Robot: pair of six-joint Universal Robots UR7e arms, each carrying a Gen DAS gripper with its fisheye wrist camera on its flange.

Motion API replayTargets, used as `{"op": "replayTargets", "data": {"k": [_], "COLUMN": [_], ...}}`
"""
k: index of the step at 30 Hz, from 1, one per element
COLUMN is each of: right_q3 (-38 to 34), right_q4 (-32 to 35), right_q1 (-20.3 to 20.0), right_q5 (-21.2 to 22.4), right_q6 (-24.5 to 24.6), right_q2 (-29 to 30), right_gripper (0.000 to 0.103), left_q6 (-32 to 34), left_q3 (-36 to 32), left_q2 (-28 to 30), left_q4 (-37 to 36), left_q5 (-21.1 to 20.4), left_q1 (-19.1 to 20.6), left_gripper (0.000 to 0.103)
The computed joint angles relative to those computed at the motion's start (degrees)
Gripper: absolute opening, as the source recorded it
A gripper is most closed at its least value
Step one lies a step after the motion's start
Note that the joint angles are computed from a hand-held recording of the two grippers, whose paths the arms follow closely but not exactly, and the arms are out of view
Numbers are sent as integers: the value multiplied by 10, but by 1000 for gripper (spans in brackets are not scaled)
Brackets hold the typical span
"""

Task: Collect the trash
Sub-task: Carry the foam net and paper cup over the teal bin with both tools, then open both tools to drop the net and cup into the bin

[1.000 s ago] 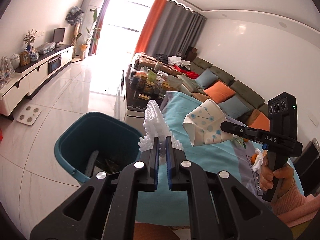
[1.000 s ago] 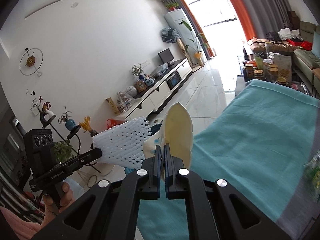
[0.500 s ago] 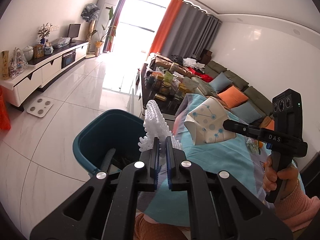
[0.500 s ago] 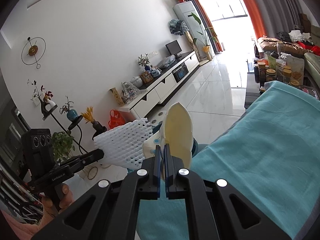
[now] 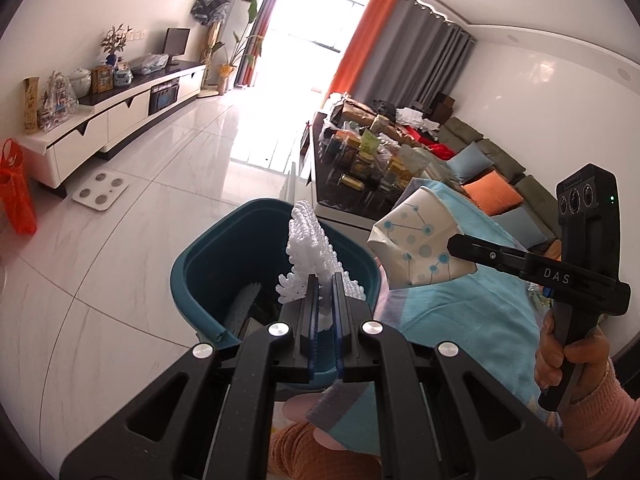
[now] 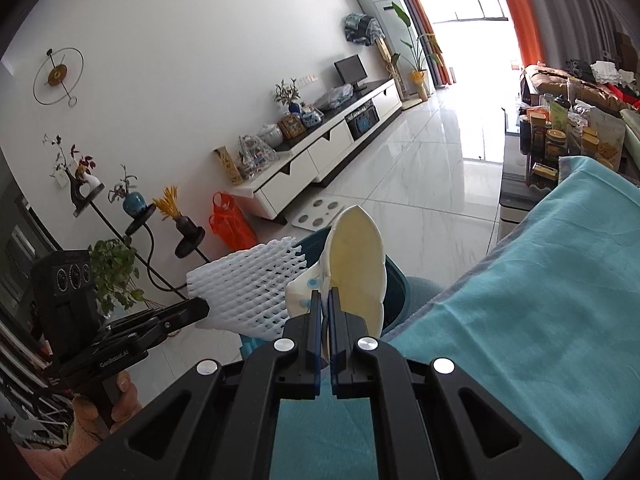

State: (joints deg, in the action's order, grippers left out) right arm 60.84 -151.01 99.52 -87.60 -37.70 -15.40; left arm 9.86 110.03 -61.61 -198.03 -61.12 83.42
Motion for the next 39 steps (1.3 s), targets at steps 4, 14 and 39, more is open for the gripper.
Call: {"op": "replayTargets", "data": {"k": [4, 14, 39], "right_q3": [-24, -90, -93], "right_q4": [13, 52, 56], "right_q1": [6, 19, 17], "right_q5": [-17, -69, -74], "right_q6": [1, 9, 23], "right_q2": [19, 68, 71], "right_gripper": [2, 2, 10], "left_q6": [-6, -19, -20], "left_q3": [-12, -42, -127], "left_q2": [7, 30, 110], "left_q4": [10, 37, 61], "left_q5": [7, 16, 14], "left_q1": [6, 21, 33], "left_gripper": [7, 7, 35]}}
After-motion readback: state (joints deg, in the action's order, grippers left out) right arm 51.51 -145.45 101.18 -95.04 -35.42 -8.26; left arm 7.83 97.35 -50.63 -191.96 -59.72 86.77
